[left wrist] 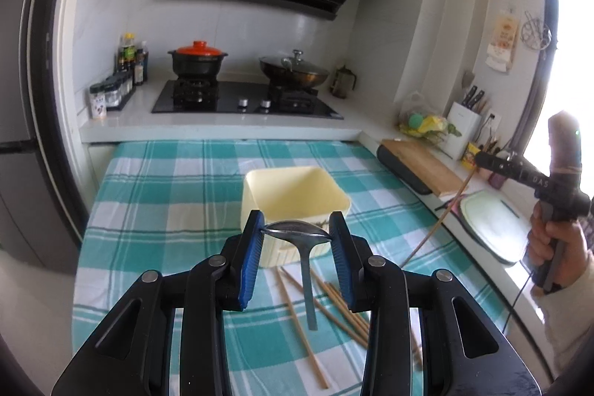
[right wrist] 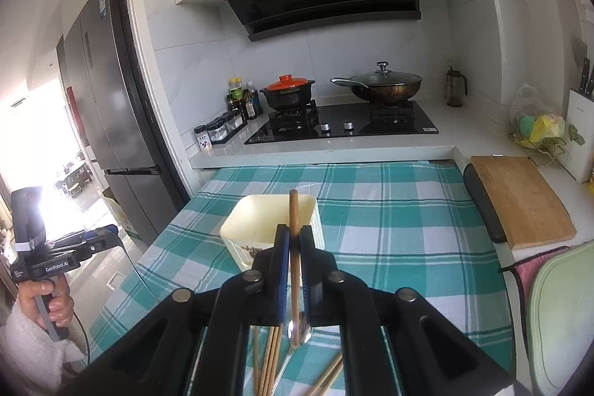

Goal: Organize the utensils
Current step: 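Lift spoon and chopstick and drop both into the cream holder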

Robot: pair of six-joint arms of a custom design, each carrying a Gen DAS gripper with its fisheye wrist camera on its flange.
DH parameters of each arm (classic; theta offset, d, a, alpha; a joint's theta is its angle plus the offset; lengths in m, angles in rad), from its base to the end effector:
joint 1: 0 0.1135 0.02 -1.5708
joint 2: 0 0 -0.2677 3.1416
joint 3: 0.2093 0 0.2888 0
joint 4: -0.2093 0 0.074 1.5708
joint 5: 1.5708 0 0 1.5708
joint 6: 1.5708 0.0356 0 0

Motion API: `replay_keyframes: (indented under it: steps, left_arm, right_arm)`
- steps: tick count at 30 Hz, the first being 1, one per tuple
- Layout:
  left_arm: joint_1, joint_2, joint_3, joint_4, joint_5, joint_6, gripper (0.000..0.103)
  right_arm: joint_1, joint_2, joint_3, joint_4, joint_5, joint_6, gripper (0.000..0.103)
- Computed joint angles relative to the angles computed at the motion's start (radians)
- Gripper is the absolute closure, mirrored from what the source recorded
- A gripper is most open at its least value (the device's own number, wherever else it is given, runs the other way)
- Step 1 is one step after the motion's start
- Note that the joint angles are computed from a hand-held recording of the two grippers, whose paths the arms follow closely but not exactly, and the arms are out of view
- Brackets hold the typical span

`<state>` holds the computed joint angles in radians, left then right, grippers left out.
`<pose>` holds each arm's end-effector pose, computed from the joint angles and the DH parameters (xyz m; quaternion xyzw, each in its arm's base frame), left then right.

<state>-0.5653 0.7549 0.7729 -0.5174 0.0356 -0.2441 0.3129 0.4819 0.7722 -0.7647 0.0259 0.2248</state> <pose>0.1704 -0.1096 0.3095 0.1465 0.8473 -0.2150 0.4631 0.1276 0.0403 0.3259 -0.0308 0.8529 0.1278 0.5053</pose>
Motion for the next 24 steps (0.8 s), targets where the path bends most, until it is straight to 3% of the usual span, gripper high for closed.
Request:
replay_keyframes:
  steps: [7,13,15,19,24]
  left_arm:
    - [0.051,0.249,0.214,0.152,-0.019,0.012,0.067]
    - [0.057,0.520,0.285,0.349,-0.094,-0.039,0.067]
    - [0.063,0.624,0.321,0.344,-0.086,-0.051,0.067]
    - [0.066,0.804,0.411,0.252,-0.022,-0.056,0.067]
    - [0.052,0.928,0.463,0.177,-0.018,-0.045,0.067]
  right_arm:
    - [-0.029,0.193,0.085,0.261,-0.012,0.027,0.097]
    - [0.002,0.391,0.070,0.516,0.044,0.037,0.097]
    - [0.001,0.493,0.079,0.542,0.036,0.037,0.097]
    - [-0.045,0.753,0.171,0.467,-0.083,0.072,0.097]
    - [-0.084,0.957,0.253,0.433,-0.131,0.106,0.096]
